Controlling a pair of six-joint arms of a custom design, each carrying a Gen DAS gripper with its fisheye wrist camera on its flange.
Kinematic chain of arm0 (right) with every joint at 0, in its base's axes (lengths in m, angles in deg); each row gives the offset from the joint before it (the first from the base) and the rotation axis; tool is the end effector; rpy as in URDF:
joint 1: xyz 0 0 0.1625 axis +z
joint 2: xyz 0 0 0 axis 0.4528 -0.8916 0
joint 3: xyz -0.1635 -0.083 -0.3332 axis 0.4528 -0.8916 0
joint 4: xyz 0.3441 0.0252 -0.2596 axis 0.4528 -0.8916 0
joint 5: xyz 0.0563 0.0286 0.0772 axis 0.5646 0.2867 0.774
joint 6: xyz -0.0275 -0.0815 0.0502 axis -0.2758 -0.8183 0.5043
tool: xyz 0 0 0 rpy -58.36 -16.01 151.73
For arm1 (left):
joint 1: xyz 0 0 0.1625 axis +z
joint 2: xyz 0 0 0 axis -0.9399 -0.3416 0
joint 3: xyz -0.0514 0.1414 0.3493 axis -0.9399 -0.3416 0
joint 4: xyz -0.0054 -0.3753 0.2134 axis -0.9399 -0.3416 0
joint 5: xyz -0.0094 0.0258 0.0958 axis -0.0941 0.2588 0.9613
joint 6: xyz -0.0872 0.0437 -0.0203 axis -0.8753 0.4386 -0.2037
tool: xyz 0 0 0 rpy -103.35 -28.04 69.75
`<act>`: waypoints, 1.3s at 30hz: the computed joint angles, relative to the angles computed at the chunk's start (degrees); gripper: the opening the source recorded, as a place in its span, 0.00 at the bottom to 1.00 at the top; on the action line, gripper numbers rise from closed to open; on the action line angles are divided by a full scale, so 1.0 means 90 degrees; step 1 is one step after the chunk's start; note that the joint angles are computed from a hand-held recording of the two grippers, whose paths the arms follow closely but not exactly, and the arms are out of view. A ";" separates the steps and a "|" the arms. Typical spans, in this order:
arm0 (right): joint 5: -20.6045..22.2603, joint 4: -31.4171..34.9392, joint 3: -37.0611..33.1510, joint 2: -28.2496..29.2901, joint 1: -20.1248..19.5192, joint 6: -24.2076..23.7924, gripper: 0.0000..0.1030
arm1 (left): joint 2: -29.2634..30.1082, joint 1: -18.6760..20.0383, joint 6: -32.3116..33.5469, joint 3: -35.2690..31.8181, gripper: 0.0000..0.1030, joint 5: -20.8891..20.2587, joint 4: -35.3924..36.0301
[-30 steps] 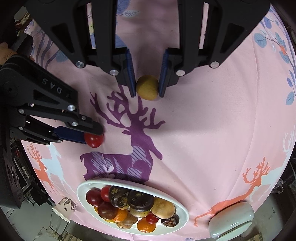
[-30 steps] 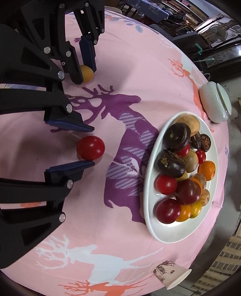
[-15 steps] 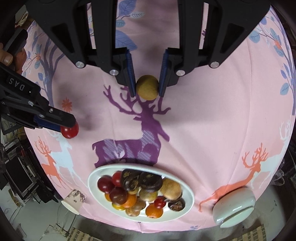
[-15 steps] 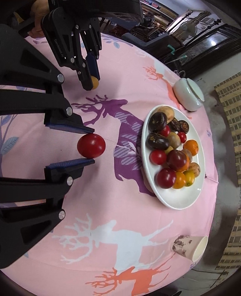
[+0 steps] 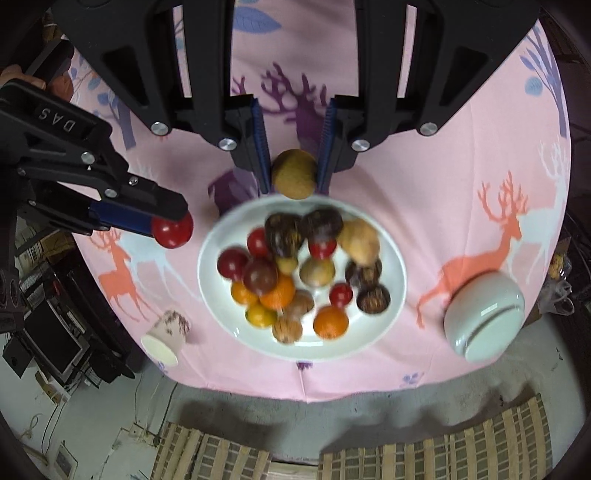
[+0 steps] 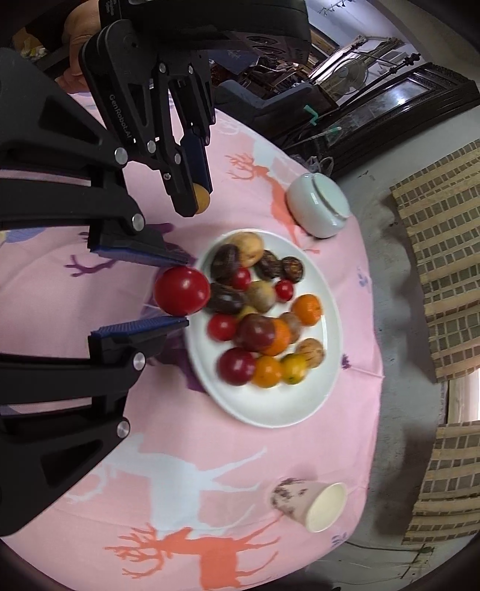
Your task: Organize fruits
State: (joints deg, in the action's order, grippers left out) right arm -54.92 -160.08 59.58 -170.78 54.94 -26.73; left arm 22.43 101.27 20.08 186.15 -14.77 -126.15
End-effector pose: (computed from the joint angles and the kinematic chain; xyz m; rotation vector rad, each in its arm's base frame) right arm 0.0500 -0.3778 0.3107 0.0964 -2.5647 0.8266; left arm -0.3892 -0.4459 -0.0293 0.9404 2.4956 -0.2599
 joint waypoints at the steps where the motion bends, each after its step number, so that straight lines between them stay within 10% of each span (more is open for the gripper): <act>1: 0.0028 -0.0068 -0.0115 0.0139 0.0003 0.0005 0.27 | 0.0060 0.0048 0.0036 -0.0103 0.24 0.0026 -0.0020; 13: 0.0101 -0.0482 -0.1291 0.1802 -0.0217 0.0185 0.27 | 0.1074 0.0608 0.0222 -0.1399 0.24 0.0360 0.0326; 16: 0.0064 -0.0510 -0.1327 0.1901 -0.0284 0.0297 0.28 | 0.1177 0.0622 0.0196 -0.1481 0.38 0.0429 0.0468; 18: 0.0103 -0.0553 -0.1246 0.1841 -0.0319 0.0251 0.29 | 0.1191 0.0576 0.0185 -0.1428 0.56 0.0617 0.0428; 27: 0.0082 -0.0485 -0.0925 0.1415 -0.0312 0.0367 0.36 | 0.0928 0.0466 -0.0226 -0.1176 0.72 0.0675 0.0671; 29: -0.0022 -0.0567 -0.0721 0.1185 -0.0262 0.0404 0.59 | 0.0821 0.0418 -0.0337 -0.1078 0.76 0.0705 0.0792; 39: -0.0376 -0.0047 0.0375 -0.0450 -0.0090 0.0577 0.61 | -0.0210 -0.0021 -0.1094 0.0085 0.89 0.0621 0.0916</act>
State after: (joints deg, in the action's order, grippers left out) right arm -58.30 -160.51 62.95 -174.83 54.13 -21.54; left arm 20.54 101.08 10.24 186.91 -9.18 -117.90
